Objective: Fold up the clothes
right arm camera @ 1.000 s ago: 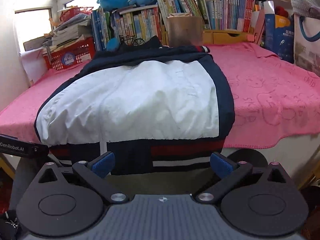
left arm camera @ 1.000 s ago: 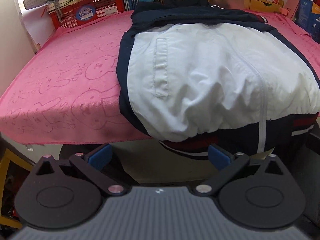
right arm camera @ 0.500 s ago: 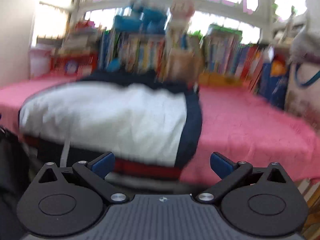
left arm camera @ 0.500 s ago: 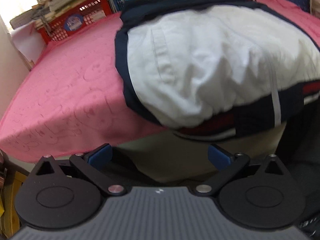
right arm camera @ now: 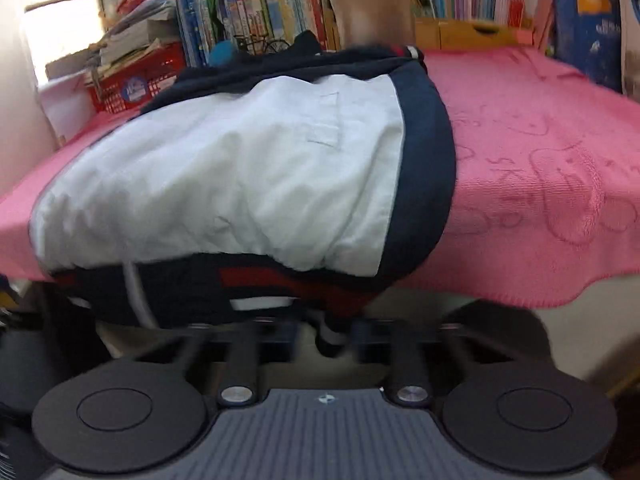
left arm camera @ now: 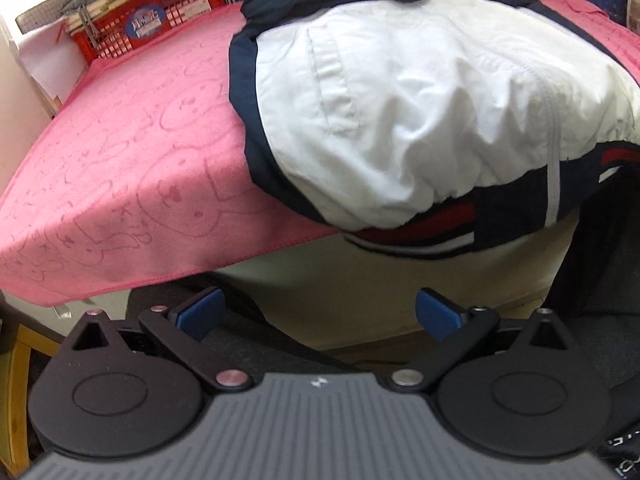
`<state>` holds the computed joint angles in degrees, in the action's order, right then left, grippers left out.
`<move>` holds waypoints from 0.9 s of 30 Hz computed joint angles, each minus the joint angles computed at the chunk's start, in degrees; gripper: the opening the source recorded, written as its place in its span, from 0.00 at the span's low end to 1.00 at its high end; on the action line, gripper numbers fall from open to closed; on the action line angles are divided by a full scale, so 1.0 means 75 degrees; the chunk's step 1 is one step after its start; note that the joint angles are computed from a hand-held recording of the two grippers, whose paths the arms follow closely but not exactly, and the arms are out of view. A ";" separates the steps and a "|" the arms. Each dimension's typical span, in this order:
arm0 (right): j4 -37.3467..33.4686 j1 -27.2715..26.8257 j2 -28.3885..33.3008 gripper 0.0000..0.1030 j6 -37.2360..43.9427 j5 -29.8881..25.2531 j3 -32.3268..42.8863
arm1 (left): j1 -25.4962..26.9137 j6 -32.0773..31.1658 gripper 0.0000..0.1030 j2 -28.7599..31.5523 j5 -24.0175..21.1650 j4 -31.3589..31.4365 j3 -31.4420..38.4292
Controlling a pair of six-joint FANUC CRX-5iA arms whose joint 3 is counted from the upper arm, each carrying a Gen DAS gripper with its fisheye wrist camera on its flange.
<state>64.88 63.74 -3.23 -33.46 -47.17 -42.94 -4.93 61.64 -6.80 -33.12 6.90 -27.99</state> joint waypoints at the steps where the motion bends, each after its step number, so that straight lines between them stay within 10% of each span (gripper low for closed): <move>1: -0.0449 0.0154 -0.0056 0.13 0.0438 -0.0185 0.0284 | 0.0031 -0.0223 1.00 -0.0092 0.0060 0.0208 -0.0072; 9: -0.0017 -0.0867 -0.0733 0.10 0.1187 0.1442 0.1335 | 0.0077 -0.2933 1.00 -0.0742 0.0859 0.2649 -0.0567; 27: -0.4452 -0.3448 0.3782 0.10 0.6236 0.1306 0.6940 | 0.0025 -0.4244 1.00 -0.0052 -0.0096 0.3565 0.0233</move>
